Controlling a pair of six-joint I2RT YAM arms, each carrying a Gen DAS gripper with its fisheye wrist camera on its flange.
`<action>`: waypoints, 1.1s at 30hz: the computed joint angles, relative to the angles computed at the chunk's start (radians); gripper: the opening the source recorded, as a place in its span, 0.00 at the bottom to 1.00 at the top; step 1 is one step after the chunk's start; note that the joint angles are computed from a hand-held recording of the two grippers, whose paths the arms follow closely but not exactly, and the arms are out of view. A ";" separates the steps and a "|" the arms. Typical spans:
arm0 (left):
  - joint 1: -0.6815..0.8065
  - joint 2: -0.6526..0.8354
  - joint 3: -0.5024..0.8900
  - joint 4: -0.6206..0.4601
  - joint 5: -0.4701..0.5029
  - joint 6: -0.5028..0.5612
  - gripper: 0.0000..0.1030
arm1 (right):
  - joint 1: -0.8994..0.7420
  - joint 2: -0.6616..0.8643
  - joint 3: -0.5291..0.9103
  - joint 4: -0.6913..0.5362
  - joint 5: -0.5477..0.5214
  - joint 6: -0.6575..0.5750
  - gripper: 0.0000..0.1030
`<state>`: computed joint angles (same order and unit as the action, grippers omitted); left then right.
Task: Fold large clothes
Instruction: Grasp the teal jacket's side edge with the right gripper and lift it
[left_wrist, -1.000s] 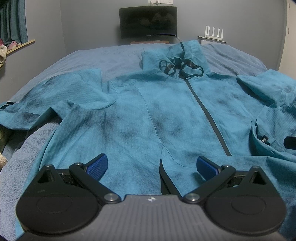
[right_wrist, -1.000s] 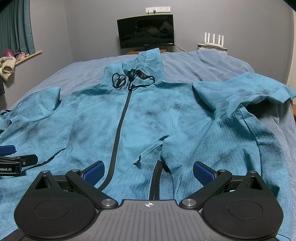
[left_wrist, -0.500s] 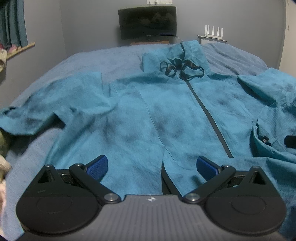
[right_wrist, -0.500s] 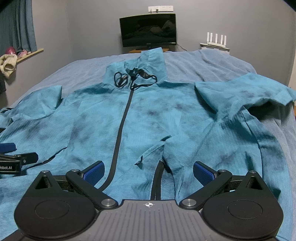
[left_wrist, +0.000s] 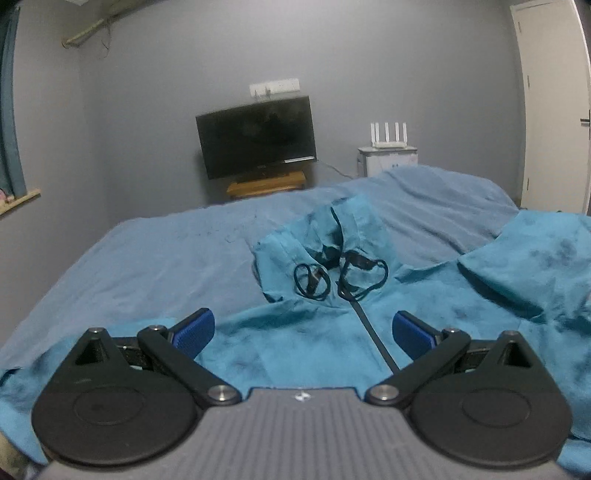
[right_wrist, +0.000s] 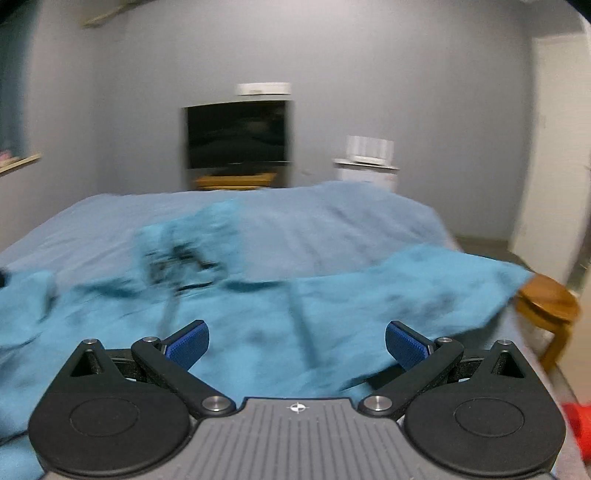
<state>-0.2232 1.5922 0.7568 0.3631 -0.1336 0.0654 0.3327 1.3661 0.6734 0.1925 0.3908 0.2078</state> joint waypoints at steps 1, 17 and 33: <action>0.005 0.044 0.021 0.003 0.017 -0.009 1.00 | -0.060 0.011 0.005 0.012 -0.032 0.016 1.00; 0.123 0.547 0.182 0.091 0.193 -0.138 1.00 | -0.679 0.554 0.393 0.076 -0.358 0.181 1.00; 0.138 0.633 0.330 -0.012 0.222 -0.206 1.00 | -0.732 1.013 0.925 -0.052 -0.427 0.383 0.50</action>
